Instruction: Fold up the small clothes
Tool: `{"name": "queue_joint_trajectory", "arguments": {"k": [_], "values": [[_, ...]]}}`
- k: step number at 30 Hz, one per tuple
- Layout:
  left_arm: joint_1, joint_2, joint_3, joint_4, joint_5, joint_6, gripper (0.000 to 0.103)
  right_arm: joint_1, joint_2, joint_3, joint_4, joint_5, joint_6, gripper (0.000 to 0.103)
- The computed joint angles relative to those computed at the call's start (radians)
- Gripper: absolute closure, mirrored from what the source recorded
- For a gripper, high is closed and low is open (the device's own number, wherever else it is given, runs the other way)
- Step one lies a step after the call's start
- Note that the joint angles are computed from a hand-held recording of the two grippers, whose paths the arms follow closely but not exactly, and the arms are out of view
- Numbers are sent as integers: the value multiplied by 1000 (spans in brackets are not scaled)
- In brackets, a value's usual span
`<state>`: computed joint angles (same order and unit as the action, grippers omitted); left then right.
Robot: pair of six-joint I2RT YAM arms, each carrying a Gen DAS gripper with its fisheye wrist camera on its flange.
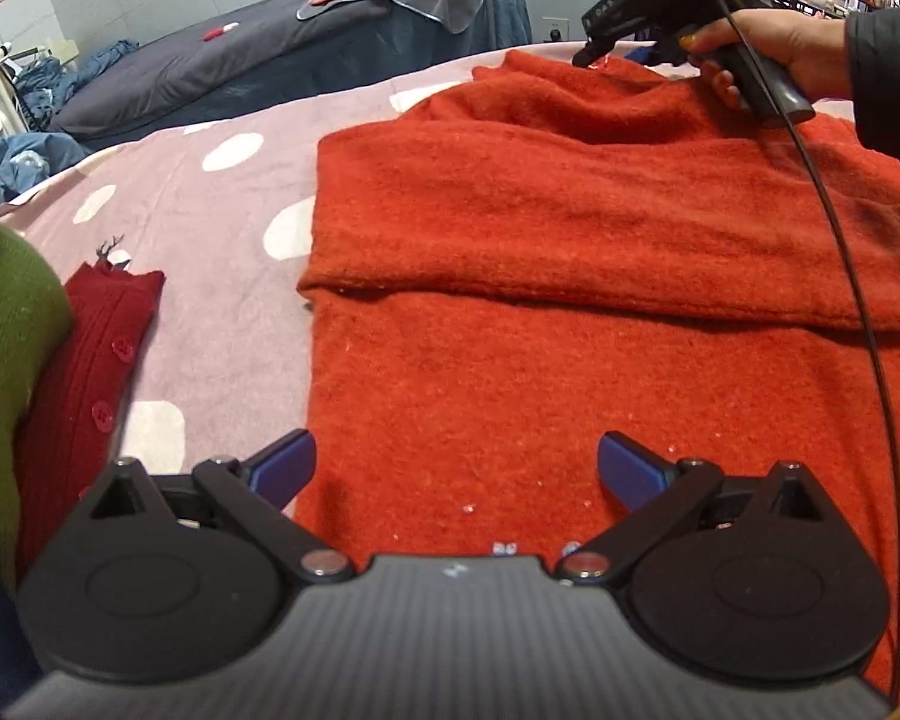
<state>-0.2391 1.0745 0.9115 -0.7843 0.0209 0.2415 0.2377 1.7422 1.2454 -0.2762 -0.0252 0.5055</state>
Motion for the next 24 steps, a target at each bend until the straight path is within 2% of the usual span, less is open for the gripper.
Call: {"name": "queue_joint_trajectory", "arguments": {"k": [1,2,7,10,14,17,19,21,24], "values": [[0,13,2,5,2,-3,1,2,15,20,-19,10,-12,79],[-1,25,7,6,2,-4,1,3,12,21,-24,15,-17,89],[-19,31,14,26,-1,-21,1,5,-194,-151,128,29,-7,91],[-39,22,23,18,-20,-27,1,37,-375,-228,147,9,-110,91],[-49,-9,36,-11,-30,-37,1,136,-626,-304,72,-45,-212,91],[-36,-15,48,-38,-14,-46,1,245,-764,-370,-47,-66,-214,91],[-31,-12,57,-54,-12,-50,1,347,-809,-422,-114,-51,-200,91],[-28,-18,60,-62,-9,-51,1,432,-853,-501,-133,-37,-129,90],[-32,-34,65,-76,-12,-50,1,500,-882,-564,-184,-22,-33,76]]}}
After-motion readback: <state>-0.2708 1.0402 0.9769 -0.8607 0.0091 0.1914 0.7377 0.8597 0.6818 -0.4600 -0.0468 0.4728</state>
